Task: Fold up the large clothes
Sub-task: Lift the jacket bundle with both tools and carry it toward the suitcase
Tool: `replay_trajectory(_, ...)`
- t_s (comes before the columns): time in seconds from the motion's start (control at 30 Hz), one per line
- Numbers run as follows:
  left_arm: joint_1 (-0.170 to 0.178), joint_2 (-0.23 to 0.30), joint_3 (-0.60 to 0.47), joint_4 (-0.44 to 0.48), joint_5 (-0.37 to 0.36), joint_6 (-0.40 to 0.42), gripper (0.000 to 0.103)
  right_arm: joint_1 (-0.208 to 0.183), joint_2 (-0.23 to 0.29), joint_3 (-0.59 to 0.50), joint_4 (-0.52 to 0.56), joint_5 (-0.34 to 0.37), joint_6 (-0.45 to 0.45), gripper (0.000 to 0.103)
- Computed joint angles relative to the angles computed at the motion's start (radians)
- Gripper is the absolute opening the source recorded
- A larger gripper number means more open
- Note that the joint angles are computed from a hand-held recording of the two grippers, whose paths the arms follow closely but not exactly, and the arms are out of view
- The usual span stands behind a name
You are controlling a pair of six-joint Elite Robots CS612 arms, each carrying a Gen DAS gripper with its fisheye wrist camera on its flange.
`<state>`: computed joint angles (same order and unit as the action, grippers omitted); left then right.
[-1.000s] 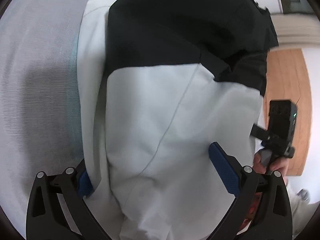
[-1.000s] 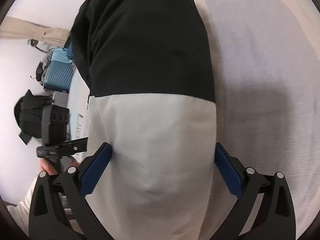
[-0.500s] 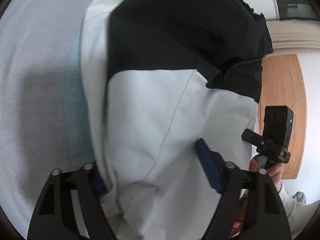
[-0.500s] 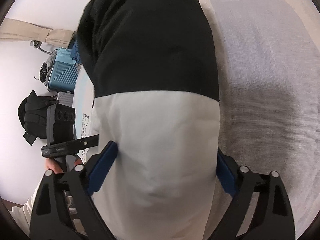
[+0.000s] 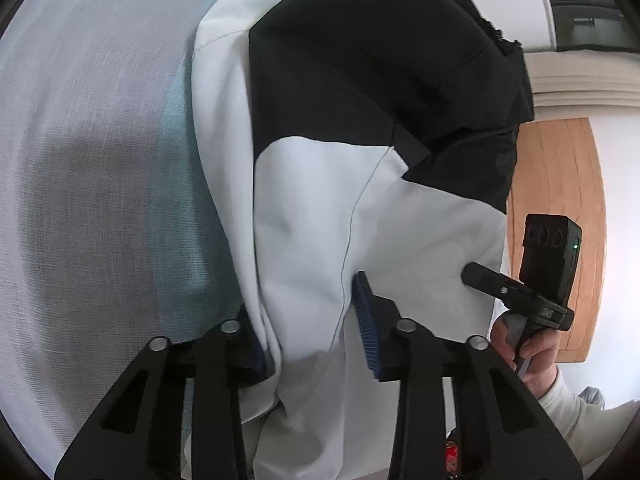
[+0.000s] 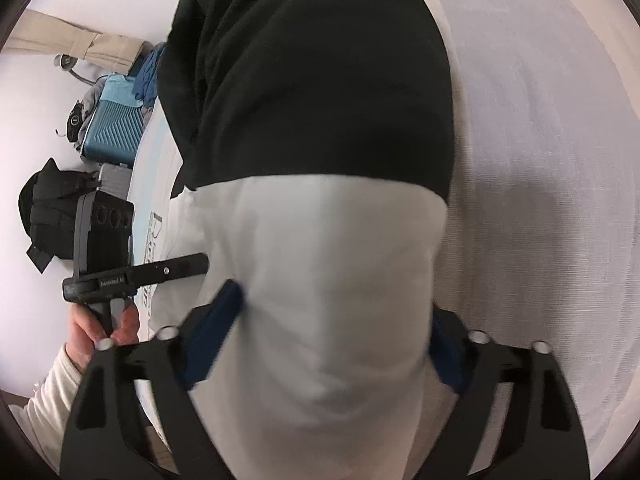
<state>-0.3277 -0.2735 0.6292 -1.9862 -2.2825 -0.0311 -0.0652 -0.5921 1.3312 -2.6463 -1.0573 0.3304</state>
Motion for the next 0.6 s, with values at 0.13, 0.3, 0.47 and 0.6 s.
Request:
replay_trajectory(0.13, 0.000, -0.008, -0.001, -0.017, 0.011, 0.022, 0.018, -0.001, -0.014, 0.025, -0.038, -0.002, -0.024, 0.055)
replay_trajectory(0.3, -0.011, -0.022, 0.015, -0.070, 0.038, 0.010, 0.015, 0.002, -0.027, 0.045, -0.093, -0.008, -0.037, 0.043)
replay_trajectory(0.47, -0.029, -0.064, 0.101, -0.161, 0.049, -0.017, 0.013, -0.002, -0.037, 0.060, -0.132, 0.009, -0.046, 0.036)
replay_trajectory(0.6, -0.034, -0.074, 0.112, -0.184, 0.048, -0.014, 0.013, -0.009, -0.048, 0.076, -0.167, 0.025, -0.059, 0.032)
